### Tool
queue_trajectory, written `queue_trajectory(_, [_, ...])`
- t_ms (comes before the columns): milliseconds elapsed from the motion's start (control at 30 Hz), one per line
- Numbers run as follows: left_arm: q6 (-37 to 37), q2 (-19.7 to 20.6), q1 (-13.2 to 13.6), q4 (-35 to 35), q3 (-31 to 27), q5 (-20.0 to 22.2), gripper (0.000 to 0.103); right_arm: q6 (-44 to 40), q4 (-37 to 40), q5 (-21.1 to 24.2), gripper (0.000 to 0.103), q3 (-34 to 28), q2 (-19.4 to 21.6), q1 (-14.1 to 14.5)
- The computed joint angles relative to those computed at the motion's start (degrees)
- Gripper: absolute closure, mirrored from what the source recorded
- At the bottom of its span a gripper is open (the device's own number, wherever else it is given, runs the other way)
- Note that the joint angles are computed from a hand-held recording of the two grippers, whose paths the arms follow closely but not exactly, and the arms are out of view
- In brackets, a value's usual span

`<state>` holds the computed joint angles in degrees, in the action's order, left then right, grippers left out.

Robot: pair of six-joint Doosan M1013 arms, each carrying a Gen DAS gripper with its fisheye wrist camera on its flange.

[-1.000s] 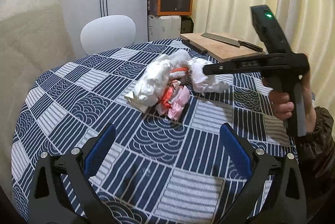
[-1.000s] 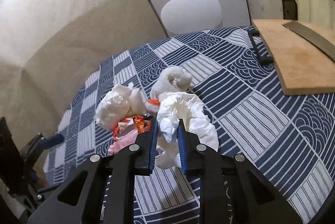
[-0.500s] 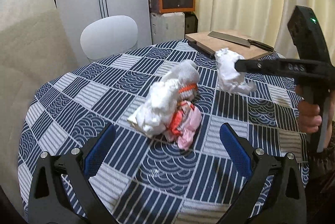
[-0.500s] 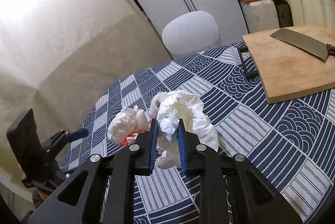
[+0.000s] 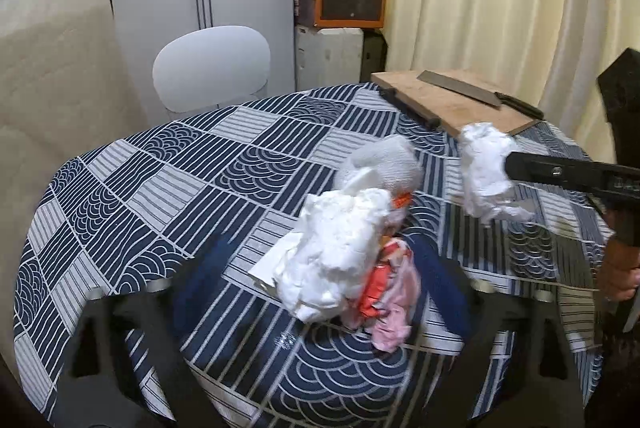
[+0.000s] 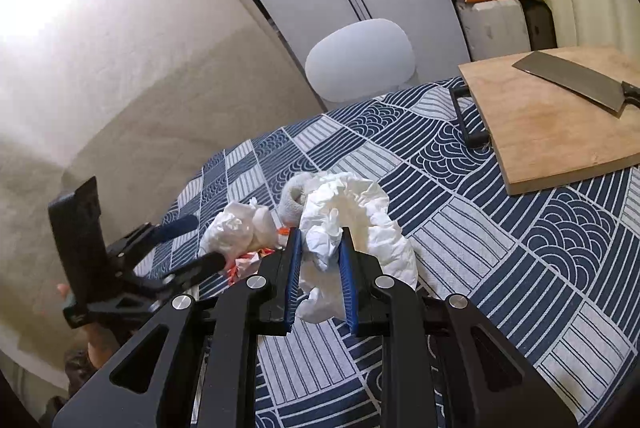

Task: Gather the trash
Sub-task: 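Close the right tool on the crumpled white tissue and lift it, then grasp the white tissue bundle with the left tool while the right tool holds its tissue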

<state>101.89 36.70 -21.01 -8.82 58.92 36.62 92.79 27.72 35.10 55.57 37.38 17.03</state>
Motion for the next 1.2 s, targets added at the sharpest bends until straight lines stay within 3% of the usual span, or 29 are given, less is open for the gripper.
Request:
queue_trajectory(33, [0.1, 0.4, 0.1, -0.2, -0.5, 0.7, 0.040, -0.2, 0.0, 0.1, 0.085, -0.1, 0.1, 0.1])
queue_trajectory(67, [0.8, 0.8, 0.4, -1.5, -1.1, 2.1, 0.060, -0.1, -0.4, 0.2, 0.085, -0.2, 0.1, 0.1])
queue_trajectory(100, [0.1, 1.0, 0.5, -1.6, -1.4, 2.8, 0.061, 0.0, -0.8, 0.3, 0.085, -0.3, 0.1, 0.2])
queue_trajectory(200, [1.0, 0.7, 1.2, -4.8, -1.1, 2.9, 0.061, 0.2, -1.2, 0.7, 0.085, -0.6, 0.3, 0.3])
queue_trajectory(667, [-0.7, -2.7, 1.5, -3.3, 4.0, -2.3, 0.061, -0.7, -3.2, -1.1, 0.085, 0.2, -0.1, 0.8])
queue_trajectory(933, [0.5, -6.5, 1.0, -1.7, 9.0, -5.3, 0.061, -7.4, 0.9, -2.9, 0.085, 2.0, -1.3, 1.1])
queue_trajectory(1067, [0.6, -8.1, 0.8, -0.7, 11.0, -5.7, 0.061, -14.5, 9.2, -2.4, 0.085, 4.0, -2.3, 0.8])
queue_trajectory(1200, [2.2, -9.5, 0.9, -2.3, 13.4, -6.8, 0.061, -17.0, 11.7, -2.4, 0.085, 6.0, -3.5, 1.1])
